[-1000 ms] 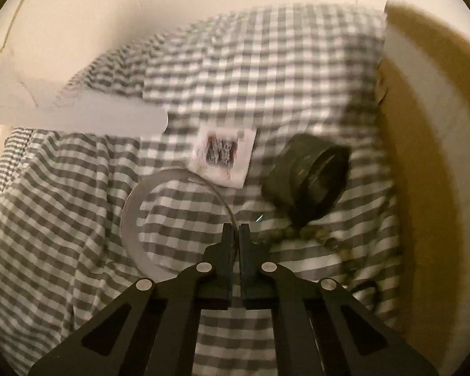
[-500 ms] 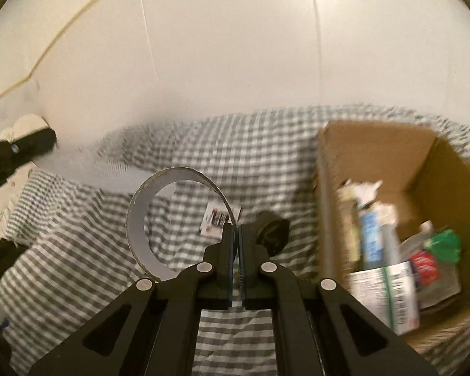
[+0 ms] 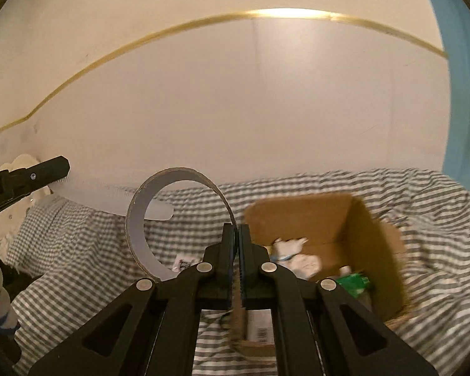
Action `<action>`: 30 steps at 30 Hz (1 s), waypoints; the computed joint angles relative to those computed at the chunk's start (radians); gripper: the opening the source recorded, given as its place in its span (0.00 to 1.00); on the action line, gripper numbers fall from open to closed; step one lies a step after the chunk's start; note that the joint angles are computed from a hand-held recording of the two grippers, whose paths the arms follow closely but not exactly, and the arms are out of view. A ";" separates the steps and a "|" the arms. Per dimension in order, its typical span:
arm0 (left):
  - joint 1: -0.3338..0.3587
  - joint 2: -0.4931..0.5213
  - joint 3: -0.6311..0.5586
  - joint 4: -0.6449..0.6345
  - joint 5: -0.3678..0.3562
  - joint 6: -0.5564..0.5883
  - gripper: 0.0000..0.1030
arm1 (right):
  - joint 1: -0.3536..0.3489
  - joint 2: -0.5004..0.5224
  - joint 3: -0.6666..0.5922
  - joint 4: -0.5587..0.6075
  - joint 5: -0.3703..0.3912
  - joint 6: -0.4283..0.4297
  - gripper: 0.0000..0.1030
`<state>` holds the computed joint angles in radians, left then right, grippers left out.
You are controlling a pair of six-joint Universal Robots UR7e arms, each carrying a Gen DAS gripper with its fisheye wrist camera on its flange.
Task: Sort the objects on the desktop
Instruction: 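Carry the tape ring over the cardboard box and open the right tool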
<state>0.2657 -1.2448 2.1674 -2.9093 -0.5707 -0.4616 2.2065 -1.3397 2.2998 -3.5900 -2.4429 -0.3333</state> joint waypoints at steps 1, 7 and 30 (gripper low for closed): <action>0.000 0.018 -0.015 -0.015 -0.007 0.015 0.02 | 0.004 -0.014 0.002 -0.008 -0.015 -0.013 0.02; 0.003 0.137 -0.103 -0.093 -0.056 0.103 0.02 | 0.016 -0.065 0.003 -0.097 -0.102 -0.140 0.02; 0.135 0.451 -0.327 -0.110 -0.194 0.209 0.02 | -0.264 -0.166 0.018 -0.015 0.007 -0.152 0.02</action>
